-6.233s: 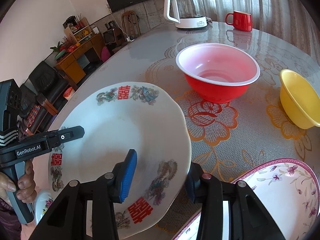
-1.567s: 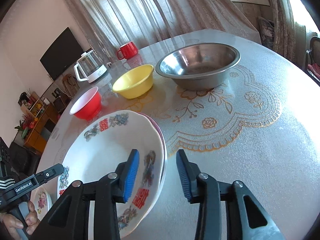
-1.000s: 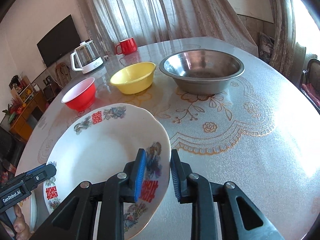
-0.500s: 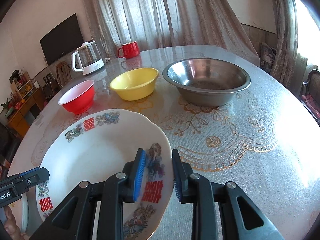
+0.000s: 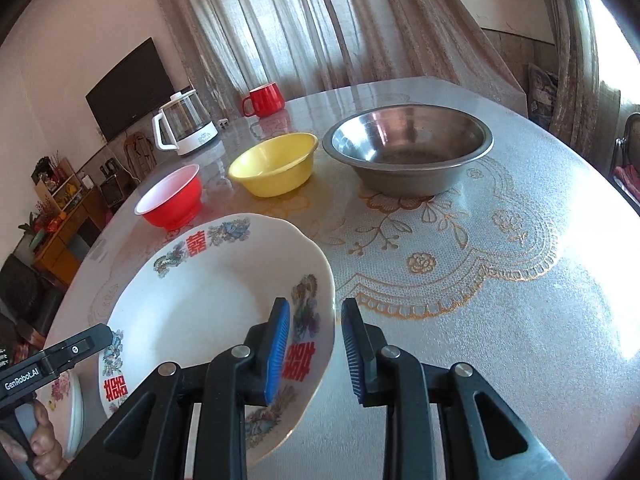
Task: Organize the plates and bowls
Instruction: 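Open the right tool and nudge the stacked plates' rim to align them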
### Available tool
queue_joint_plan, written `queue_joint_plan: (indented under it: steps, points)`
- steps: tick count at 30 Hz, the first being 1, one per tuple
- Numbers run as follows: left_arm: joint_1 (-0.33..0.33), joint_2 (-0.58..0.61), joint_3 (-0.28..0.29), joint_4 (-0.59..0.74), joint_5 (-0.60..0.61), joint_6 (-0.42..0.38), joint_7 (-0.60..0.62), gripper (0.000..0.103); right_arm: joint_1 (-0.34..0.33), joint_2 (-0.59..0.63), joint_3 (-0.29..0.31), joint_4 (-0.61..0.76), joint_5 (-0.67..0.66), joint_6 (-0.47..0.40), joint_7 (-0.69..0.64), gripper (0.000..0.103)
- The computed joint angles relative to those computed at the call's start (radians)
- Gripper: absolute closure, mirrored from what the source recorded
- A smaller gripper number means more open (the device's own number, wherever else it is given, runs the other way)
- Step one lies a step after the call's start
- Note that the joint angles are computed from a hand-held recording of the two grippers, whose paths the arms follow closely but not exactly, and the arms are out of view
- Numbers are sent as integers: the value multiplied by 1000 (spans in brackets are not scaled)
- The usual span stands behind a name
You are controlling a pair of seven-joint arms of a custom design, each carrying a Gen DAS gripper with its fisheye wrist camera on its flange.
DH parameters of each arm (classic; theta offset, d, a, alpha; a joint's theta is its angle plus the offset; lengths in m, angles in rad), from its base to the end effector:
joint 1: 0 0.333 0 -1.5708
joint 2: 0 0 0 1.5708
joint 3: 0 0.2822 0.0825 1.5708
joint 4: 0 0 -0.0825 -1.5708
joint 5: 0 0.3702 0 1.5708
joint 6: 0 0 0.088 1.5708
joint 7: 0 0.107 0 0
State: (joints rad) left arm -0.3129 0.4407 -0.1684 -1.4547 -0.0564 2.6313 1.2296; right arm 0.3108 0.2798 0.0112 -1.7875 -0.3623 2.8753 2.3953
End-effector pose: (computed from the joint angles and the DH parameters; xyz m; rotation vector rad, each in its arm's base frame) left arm 0.6388 -0.3062 0.4962 -1.9068 2.0206 -1.0617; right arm 0.6184 0.2268 0.4642 -1.5024 1.8274 -0.4899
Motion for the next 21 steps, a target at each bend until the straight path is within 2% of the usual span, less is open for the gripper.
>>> queue_joint_plan:
  steps: [3,5,9,10,12,15,18,21]
  points:
    - [4,1,-10,-6,-13,-6,14,61,-17,-56,15,-83,32,40,-10,76]
    - [8,-2,-17,-16,-26,-5,28,61,-6,-84,4,-116,2,49,9,76]
    - [19,-15,-36,-38,-63,12,68,61,-49,-89,70,-134,129,65,-126,79]
    - [20,-16,-39,-40,-70,15,77,61,-38,-86,64,-130,121,65,-123,84]
    - [16,-14,-36,-33,-72,10,84,61,1,-78,29,-109,51,43,-71,85]
    - [14,-8,-32,-25,-78,5,86,61,-5,-68,44,-98,74,53,-97,89]
    - [13,-6,-31,-21,-79,2,90,60,35,-49,12,-50,-6,0,-56,90]
    - [13,-7,-31,-23,-81,6,98,60,21,-42,24,-42,18,-8,-51,90]
